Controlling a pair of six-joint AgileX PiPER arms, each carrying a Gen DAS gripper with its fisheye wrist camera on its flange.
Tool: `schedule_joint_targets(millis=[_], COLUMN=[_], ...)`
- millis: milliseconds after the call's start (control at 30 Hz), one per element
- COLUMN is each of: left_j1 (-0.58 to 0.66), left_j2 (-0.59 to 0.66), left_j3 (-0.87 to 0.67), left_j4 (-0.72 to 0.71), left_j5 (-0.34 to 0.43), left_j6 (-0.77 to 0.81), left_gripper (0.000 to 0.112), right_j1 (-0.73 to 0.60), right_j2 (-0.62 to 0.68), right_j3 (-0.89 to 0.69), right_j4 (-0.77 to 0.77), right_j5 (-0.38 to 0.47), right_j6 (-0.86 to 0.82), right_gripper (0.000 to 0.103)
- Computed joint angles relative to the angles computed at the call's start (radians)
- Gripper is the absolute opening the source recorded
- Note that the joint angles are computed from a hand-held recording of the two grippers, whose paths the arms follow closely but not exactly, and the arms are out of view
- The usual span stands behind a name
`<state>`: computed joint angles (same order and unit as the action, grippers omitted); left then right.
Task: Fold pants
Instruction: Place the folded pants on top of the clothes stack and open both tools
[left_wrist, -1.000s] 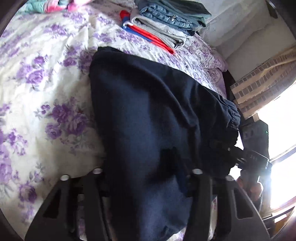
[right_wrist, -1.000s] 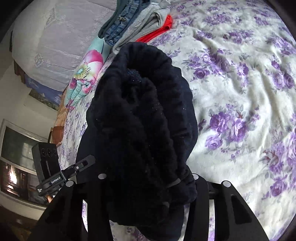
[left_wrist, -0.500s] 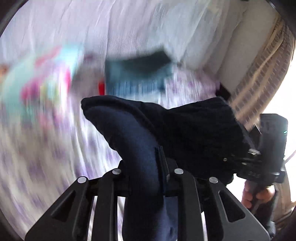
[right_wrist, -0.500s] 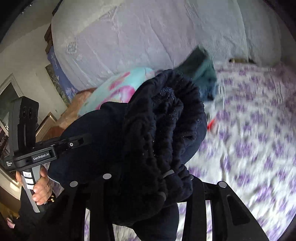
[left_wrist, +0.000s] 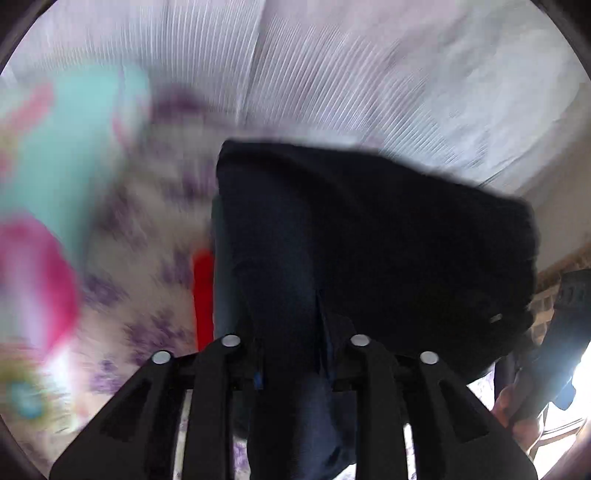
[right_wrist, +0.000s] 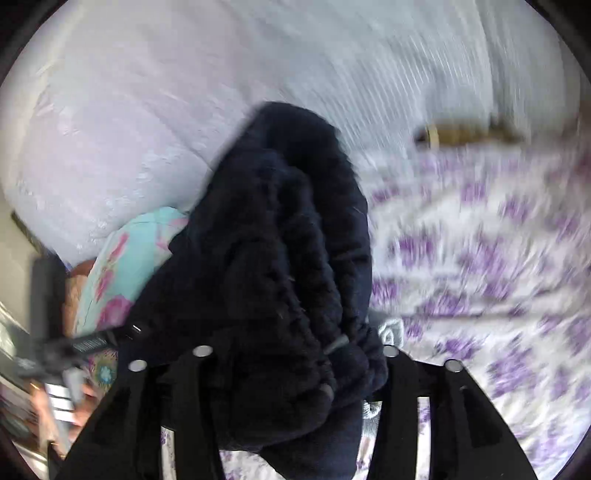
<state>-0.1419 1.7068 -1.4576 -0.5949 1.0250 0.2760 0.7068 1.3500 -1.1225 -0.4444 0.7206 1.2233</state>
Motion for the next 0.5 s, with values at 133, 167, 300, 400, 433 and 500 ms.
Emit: schedule_joint_targets(millis=[133,167,300,400,433,500], left_j1=[0.047,0.053,0.035,0.078,0.090,0.102], left_j2=[-0.063,-0.061,-0.111,-0.177,-0.196,-0.292], left_j3=[0.128,0.119,0.124,0.161,0.171,0.226], left_j4=[-0.147,-0.137,-0.009,0.054,0.069,0.167], left_j5=[-0.078,-0.064,-0.096,-0.118,-0.118,-0.158], left_j6=[0.205,0.190,0.078,0.060,0.055,0.004], left_gripper=[0.032,0.038,0.064,0.080,0.080,0.080], right_j1=[-0.023,-0.026,0.017,0.102,0.145,0.262], right_j2=[-0.048,-0.042,-0.029,-0.032,-0.040,-0.051], right_j3=[0.052,0.033,-0.043,-0.089,-0.097,-0.115], right_j4=[0.035,0.054,0.025,-0.101,-0.149,-0.295], right_j5=[-0.077,-0.060,0.037,0.183,0.238,0.413], right_j6=[-0.048,-0.074,-0.048,0.049,0.091,0.221], right_gripper=[0.052,0.055,0.074,0.082,0.083,0.089])
